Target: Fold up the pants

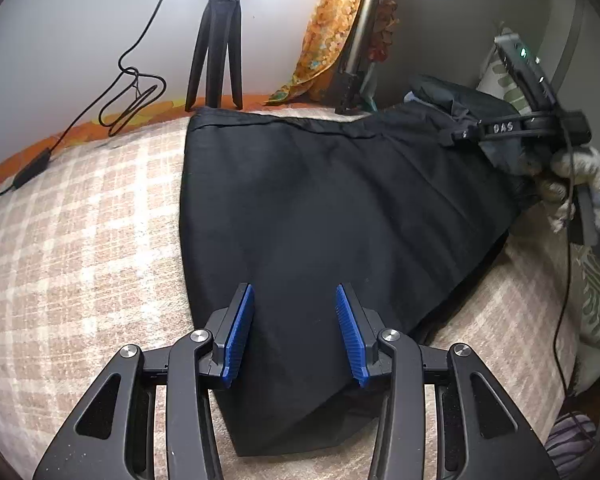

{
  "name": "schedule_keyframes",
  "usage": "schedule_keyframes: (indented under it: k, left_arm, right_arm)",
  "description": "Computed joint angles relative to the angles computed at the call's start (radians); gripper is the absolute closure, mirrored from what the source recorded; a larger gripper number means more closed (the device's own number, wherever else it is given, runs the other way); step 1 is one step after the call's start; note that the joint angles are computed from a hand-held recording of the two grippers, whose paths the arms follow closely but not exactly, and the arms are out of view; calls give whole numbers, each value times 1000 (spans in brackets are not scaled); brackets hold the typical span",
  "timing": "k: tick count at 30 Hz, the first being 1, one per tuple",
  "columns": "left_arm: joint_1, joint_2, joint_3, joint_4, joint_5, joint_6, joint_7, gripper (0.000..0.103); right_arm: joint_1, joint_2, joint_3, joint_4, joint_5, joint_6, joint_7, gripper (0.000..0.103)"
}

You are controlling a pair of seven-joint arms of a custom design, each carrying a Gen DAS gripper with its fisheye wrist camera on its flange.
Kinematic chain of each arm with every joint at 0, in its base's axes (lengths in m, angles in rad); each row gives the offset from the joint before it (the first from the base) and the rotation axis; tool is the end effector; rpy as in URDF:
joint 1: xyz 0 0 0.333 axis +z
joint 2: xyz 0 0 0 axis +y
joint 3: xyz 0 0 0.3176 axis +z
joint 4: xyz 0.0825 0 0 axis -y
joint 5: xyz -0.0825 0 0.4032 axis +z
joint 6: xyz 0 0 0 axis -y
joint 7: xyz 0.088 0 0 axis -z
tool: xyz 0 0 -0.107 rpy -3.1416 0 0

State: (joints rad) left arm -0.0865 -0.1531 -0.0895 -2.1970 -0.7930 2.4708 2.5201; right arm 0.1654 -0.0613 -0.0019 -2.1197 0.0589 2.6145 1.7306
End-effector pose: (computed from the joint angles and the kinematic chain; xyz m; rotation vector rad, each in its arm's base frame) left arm 0.5453 -0.0968 0.4873 -1.3182 2.4920 -1.0420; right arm 0.5813 0.0946 0.4946 -1.8287 1.9011 -0.3923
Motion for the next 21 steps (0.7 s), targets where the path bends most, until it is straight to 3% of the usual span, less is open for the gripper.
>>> schedule_keyframes:
  k: [14,16,18,21]
  left_arm:
    - [-10,9,-13,-17,21,40,45,62]
    - [-9,18,-13,-14,32,36,32,62]
    - [-9,24,-11,-13,25,33,34,62]
    - [-10,23,-13,-18,16,42,45,62]
  right_arm:
    - [-18,-16,-24,-84,110,68,-61,101]
    - [-12,-14,-29,-79,163,59,-108,90]
    - [0,-22,-39,-84,280,79,-204,67]
    - [-4,-14,-38,-73,310,124,-200,65]
